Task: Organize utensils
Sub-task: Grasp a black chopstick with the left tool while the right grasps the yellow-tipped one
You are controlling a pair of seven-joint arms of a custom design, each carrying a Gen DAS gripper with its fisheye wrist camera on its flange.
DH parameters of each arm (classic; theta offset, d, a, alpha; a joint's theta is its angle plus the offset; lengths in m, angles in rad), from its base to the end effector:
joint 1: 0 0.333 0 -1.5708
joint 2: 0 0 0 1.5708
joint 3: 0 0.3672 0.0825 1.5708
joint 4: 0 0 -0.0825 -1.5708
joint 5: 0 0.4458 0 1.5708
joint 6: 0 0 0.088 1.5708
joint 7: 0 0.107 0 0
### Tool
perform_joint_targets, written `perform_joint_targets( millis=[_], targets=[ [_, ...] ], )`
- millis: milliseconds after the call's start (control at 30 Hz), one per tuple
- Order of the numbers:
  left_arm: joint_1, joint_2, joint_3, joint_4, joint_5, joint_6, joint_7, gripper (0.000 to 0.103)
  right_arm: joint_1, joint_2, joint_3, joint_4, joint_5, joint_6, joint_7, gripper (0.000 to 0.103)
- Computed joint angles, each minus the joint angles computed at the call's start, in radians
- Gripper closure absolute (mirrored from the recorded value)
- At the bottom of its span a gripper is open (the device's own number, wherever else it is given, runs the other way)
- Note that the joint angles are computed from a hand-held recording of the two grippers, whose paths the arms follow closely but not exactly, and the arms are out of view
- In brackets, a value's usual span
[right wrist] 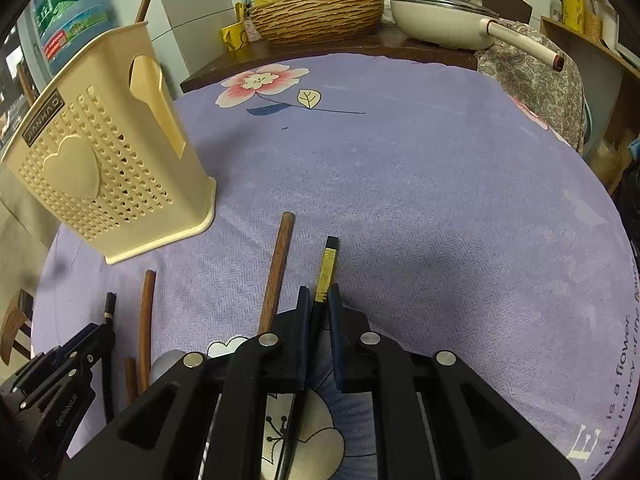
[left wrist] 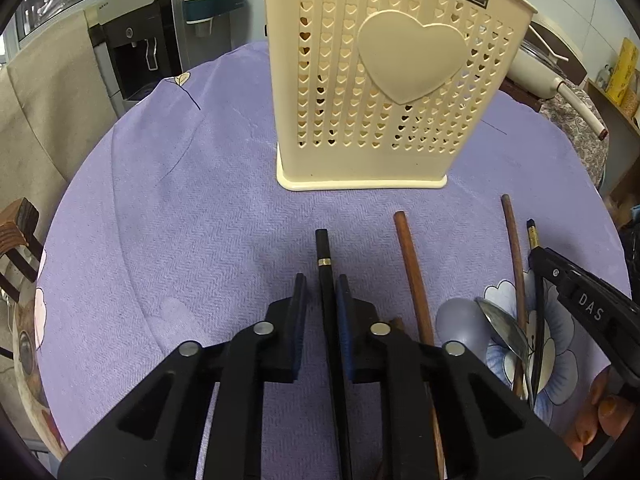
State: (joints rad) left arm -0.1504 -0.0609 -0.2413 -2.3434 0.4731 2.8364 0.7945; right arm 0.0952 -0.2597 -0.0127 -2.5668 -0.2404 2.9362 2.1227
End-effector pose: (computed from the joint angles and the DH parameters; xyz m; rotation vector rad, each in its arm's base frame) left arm 0.5258 -0.2439 0.4255 -1.8718 1.9330 -0.6510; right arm 0.5011 0.0567 0.4348 -1.5875 2.0448 -0.5190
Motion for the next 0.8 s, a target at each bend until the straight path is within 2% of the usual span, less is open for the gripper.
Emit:
perform_joint_targets(
  millis=[67, 367, 533, 800],
  targets=[
    [-0.002, 0.003, 0.002, 0.005, -0.012, -0.003, 0.011, 0.094, 0.013, 0.002, -0.012, 0.0, 0.021, 0.004, -0.012, 0.094],
    [-0.005, 0.009, 0.009, 0.005, -0.056, 0.015, 0.046, 0.095, 0.058, 0.008, -0.054, -0.003, 0.134, 0.025, -0.084, 0.095],
    [-0.012, 0.013, 0.021, 0.004, -0.177, 0.028, 0.131, 0.095, 0.061, 0.002, -0.056, -0.01, 0.155, 0.039, -0.112, 0.095],
    [-0.007, -0.018, 0.026, -0.03, -0.326, 0.081, 0.239, 0.095, 0.136, -0.057, -0.128, -0.046, 0.25, 0.106, -0.229, 0.096]
  ],
)
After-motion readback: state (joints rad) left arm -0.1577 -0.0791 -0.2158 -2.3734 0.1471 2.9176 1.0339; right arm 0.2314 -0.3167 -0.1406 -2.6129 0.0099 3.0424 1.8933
